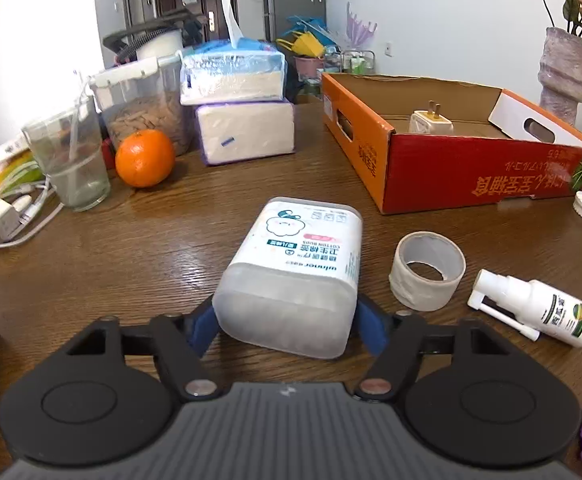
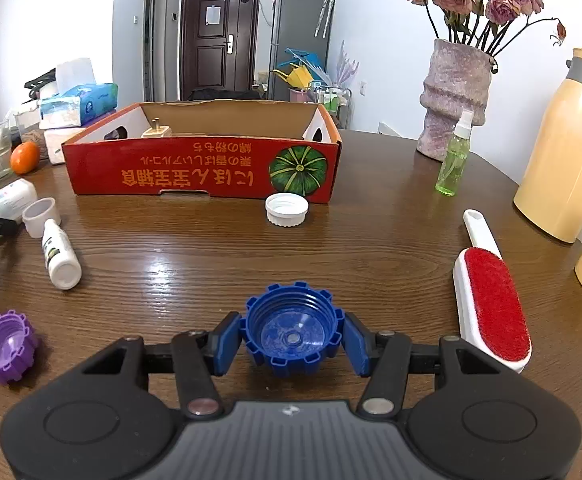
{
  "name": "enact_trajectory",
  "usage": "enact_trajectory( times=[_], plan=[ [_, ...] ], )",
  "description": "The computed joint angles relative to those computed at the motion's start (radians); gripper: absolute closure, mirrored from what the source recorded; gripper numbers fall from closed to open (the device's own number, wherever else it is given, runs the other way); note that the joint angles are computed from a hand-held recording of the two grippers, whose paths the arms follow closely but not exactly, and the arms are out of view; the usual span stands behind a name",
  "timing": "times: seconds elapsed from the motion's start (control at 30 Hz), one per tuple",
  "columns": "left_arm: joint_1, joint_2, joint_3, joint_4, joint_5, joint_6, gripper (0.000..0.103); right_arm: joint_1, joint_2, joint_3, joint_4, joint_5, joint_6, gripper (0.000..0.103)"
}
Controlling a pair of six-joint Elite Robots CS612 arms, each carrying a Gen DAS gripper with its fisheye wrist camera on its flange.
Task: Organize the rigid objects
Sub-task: 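Lift the blue cap with the right gripper while the left gripper grasps the cotton-swab box, then carry the cotton-swab box and blue cap over the cardboard box with both grippers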
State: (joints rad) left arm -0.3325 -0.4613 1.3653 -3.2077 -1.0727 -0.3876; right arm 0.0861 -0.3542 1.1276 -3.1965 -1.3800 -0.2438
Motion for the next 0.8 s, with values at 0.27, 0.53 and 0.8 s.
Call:
enact_trajectory(
  times=[0.27, 0.53, 0.8],
  plan=[
    [-0.023, -0.017, 0.048, -0.044, 0.048, -0.041, 0.035, -0.008, -0.003, 0.009, -0.003, 0.034, 0.0, 0.05],
    [-0.07, -0.042, 0.109, -0.106, 0.112, -0.064, 0.036, -0.019, -0.014, 0.035, -0.026, 0.091, -0.004, 0.05],
    [-0.119, -0.06, 0.146, -0.144, 0.196, -0.132, 0.036, -0.034, -0.028, 0.066, -0.049, 0.152, -0.007, 0.05]
  ],
)
